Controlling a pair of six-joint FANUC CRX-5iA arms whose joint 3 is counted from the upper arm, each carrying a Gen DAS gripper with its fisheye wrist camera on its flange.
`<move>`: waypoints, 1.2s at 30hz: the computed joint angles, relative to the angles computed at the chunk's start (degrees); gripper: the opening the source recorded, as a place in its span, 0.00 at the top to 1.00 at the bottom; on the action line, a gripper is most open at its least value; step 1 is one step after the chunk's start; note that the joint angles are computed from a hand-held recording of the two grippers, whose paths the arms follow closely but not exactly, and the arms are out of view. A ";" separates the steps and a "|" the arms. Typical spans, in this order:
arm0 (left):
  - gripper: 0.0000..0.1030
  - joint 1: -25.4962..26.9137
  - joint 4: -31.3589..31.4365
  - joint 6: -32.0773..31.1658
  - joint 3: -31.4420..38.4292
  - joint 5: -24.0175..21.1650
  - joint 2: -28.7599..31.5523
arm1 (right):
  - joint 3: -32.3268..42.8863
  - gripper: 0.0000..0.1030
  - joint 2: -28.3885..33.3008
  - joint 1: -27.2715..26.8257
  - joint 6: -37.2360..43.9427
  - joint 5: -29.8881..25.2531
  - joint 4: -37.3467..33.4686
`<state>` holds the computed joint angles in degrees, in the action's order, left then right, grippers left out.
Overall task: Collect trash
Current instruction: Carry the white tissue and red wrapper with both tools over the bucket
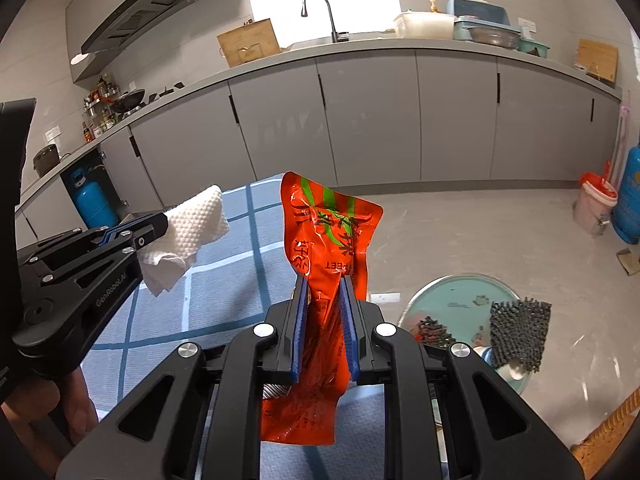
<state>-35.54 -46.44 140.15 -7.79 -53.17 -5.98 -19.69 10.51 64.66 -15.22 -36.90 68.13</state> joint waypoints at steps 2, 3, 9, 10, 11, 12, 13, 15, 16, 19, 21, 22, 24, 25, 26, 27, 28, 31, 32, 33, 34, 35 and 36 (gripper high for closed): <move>0.93 -0.27 0.20 -0.28 0.36 0.38 0.26 | -0.89 0.83 -0.70 -0.09 -0.65 -0.28 0.51; 0.93 -0.28 0.40 -0.45 0.45 0.58 0.34 | -1.02 0.83 -0.85 -0.15 -0.72 -0.34 0.53; 0.93 -0.78 1.15 -1.40 1.26 1.49 1.12 | -2.21 0.83 -2.02 -0.30 -1.70 -1.11 1.23; 0.93 -1.02 1.00 -1.31 1.42 1.46 1.25 | -2.32 0.83 -2.17 -0.24 -1.80 -1.33 1.21; 0.93 -1.11 1.05 -1.37 1.54 1.56 1.38 | -2.37 0.83 -2.27 -0.12 -1.91 -1.63 1.23; 0.93 -1.12 1.16 -1.54 1.64 1.67 1.48 | -2.59 0.83 -2.52 -0.07 -2.02 -2.00 1.27; 0.93 -1.27 1.13 -1.73 1.84 1.77 1.67 | -2.85 0.83 -2.78 -0.05 -2.19 -2.28 1.28; 0.93 -1.65 0.99 -1.88 2.21 1.93 2.05 | -3.50 0.83 -3.41 -0.11 -2.45 -2.81 1.30; 0.93 -1.72 1.11 -2.07 2.37 2.13 2.21 | -3.89 0.83 -3.81 -0.24 -2.53 -3.02 1.27; 0.93 -1.95 1.49 -2.85 2.97 2.76 2.74 | -5.03 0.83 -5.11 -0.43 -2.91 -4.24 1.33; 0.93 -2.27 1.48 -3.06 3.53 3.01 3.15 | -5.80 0.83 -6.02 -0.68 -2.94 -4.82 1.33; 0.93 -2.45 1.64 -3.35 3.89 3.26 3.42 | -6.05 0.83 -6.40 -0.83 -2.74 -5.03 1.17; 0.93 -2.65 1.91 -3.91 4.43 3.84 3.81 | -6.72 0.83 -7.32 -1.16 -2.28 -6.03 0.96; 0.93 -2.72 2.06 -4.19 4.75 4.31 3.98 | -6.95 0.83 -7.69 -1.28 -2.02 -6.56 0.84; 0.93 -2.82 2.15 -4.33 4.97 4.69 4.12 | -7.24 0.83 -8.21 -1.46 -1.69 -7.27 0.68; 0.93 -2.79 2.46 -4.61 5.23 5.19 4.32 | -7.44 0.83 -8.52 -1.68 -1.49 -7.56 0.56; 0.93 -2.45 3.43 -5.29 5.48 6.21 4.58 | -7.69 0.83 -8.96 -1.95 -1.34 -7.98 0.38; 0.93 -1.52 6.31 -7.12 6.02 8.46 5.63 | -8.31 0.83 -9.91 -2.59 -1.44 -9.19 0.28; 0.93 -1.61 6.55 -7.27 6.28 8.72 6.08 | -8.53 0.83 -10.18 -2.79 -1.46 -9.48 0.16; 0.93 -1.63 6.96 -7.61 6.56 9.05 6.61 | -8.70 0.83 -10.38 -2.96 -1.41 -9.69 0.07; 0.93 -1.51 7.88 -8.31 6.66 9.88 7.12 | -8.84 0.83 -10.52 -3.15 -1.38 -9.81 0.01; 0.93 -1.49 8.51 -8.90 6.80 10.44 7.55 | -9.07 0.83 -10.76 -3.35 -1.31 -9.92 -0.09; 0.93 -1.46 9.17 -9.70 7.14 10.89 8.10 | -9.08 0.83 -10.80 -3.42 -1.22 -10.11 -0.21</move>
<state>-37.01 -37.27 130.45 -0.65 -42.29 2.12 -28.77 -0.29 61.24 -16.44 -47.01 67.92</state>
